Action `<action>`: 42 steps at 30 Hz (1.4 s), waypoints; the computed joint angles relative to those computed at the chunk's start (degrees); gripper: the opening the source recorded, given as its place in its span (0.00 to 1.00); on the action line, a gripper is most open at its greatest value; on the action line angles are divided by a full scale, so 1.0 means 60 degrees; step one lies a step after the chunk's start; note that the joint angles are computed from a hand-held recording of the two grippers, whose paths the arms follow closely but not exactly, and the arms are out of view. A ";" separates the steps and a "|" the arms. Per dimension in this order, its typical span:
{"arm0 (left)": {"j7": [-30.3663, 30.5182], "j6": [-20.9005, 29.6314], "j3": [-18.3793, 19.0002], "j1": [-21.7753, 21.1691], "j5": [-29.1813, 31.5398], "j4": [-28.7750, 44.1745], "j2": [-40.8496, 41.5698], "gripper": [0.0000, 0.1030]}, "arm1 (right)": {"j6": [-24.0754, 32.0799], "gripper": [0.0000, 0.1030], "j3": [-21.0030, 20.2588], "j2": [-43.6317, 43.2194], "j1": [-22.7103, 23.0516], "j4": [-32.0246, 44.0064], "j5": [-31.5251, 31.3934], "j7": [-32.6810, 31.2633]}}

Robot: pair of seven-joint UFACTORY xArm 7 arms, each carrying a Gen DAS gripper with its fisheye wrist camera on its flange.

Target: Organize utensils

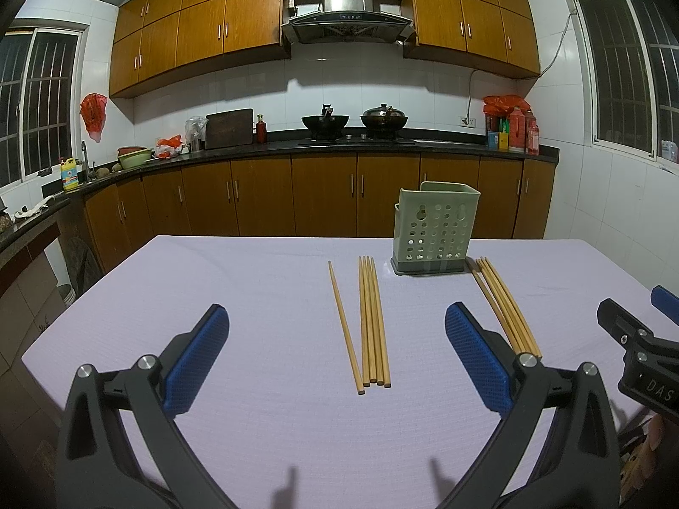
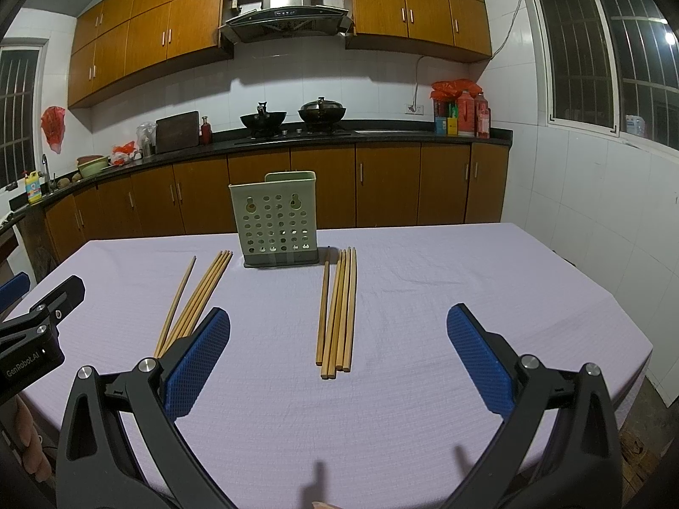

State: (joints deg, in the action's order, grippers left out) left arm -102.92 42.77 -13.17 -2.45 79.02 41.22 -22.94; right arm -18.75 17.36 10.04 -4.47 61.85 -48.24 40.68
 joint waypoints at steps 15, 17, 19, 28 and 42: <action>0.0014 -0.0004 0.0009 -0.0008 -0.0016 0.0002 0.0002 0.96 | -0.0010 0.98 -0.0014 0.0026 0.0012 -0.0004 0.0049 -0.0056; 0.0014 -0.0004 0.0008 -0.0007 -0.0016 0.0002 0.0002 0.96 | -0.0016 0.98 -0.0012 0.0025 0.0009 -0.0009 0.0046 -0.0049; 0.0014 -0.0004 0.0008 -0.0006 -0.0016 0.0002 0.0002 0.96 | -0.0012 0.98 0.0000 0.0023 -0.0009 -0.0006 0.0018 -0.0027; 0.0024 -0.0012 0.0011 -0.0006 -0.0029 0.0002 0.0001 0.96 | -0.0010 0.98 0.0014 0.0022 -0.0045 0.0012 -0.0078 0.0059; 0.0029 -0.0015 0.0005 0.0001 -0.0040 0.0002 -0.0001 0.96 | -0.0008 0.98 0.0044 0.0064 -0.0099 0.0050 -0.0188 0.0147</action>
State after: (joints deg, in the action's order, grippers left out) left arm -102.74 42.67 -13.14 -2.44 78.78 41.23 -22.94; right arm -18.80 17.62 10.43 -5.07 62.15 -49.37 41.56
